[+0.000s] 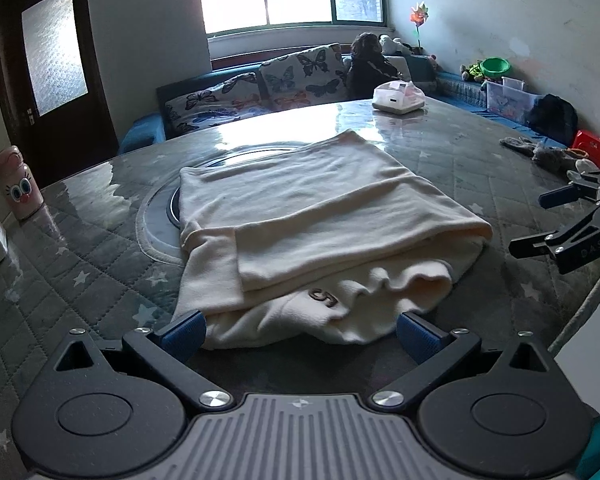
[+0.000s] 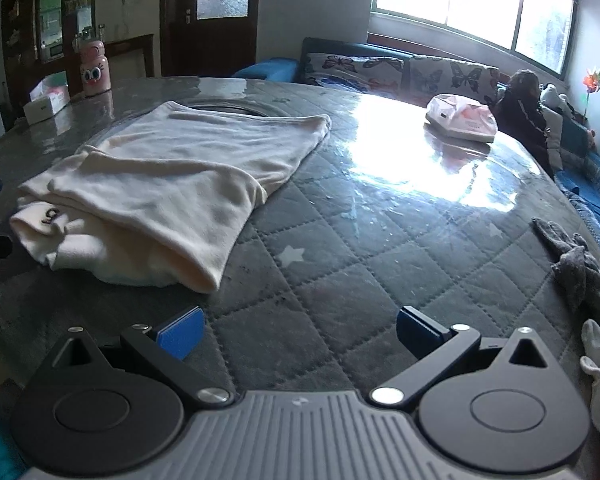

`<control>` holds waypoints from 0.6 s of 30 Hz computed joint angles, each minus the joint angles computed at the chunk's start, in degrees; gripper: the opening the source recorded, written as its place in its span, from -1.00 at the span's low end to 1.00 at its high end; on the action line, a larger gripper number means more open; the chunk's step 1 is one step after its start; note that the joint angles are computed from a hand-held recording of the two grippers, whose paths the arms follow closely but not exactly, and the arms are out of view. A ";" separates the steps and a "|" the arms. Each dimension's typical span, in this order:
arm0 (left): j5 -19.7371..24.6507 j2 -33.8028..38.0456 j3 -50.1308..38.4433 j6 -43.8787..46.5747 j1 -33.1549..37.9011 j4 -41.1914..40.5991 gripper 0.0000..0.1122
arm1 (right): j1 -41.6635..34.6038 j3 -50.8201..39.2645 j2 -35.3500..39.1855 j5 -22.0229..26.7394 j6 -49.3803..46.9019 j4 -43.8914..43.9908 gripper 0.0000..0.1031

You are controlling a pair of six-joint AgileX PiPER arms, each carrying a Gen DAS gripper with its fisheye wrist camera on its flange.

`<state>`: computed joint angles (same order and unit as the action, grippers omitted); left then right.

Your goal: Fold clothes

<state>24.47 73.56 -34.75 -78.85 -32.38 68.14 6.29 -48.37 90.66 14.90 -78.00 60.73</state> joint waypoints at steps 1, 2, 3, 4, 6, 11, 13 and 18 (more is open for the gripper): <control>0.24 0.16 0.08 -0.66 -0.44 0.53 0.84 | -0.08 0.20 -0.02 -0.12 -0.62 0.51 1.00; 0.46 0.35 0.15 -1.15 -0.82 0.84 0.84 | -0.15 0.41 -0.05 -0.24 -1.23 1.03 1.00; 0.56 0.54 0.19 -1.52 -1.06 0.99 0.84 | -0.21 0.62 -0.10 -0.35 -1.87 1.64 1.00; 0.53 0.72 0.26 -1.88 -1.15 1.10 0.84 | -0.23 0.87 -0.21 -0.44 -2.59 2.50 1.00; 1.18 1.08 0.39 -2.99 -1.59 1.49 0.84 | -0.27 1.22 -0.41 -0.62 -3.89 3.73 1.00; 2.52 1.46 0.69 -5.19 -2.47 1.79 0.84 | -0.54 2.00 -0.50 -0.81 -8.55 8.47 1.00; 3.05 1.44 0.73 -5.72 -2.71 1.53 0.84 | -0.90 2.12 -0.39 -0.43 -9.33 9.76 1.00; 5.07 0.75 1.32 -7.89 -4.24 2.77 0.84 | -1.59 2.63 -0.19 0.16 -12.65 13.88 1.00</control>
<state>29.54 74.31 -33.43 -86.74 -36.62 70.91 4.71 -45.74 90.48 15.06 -90.66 74.61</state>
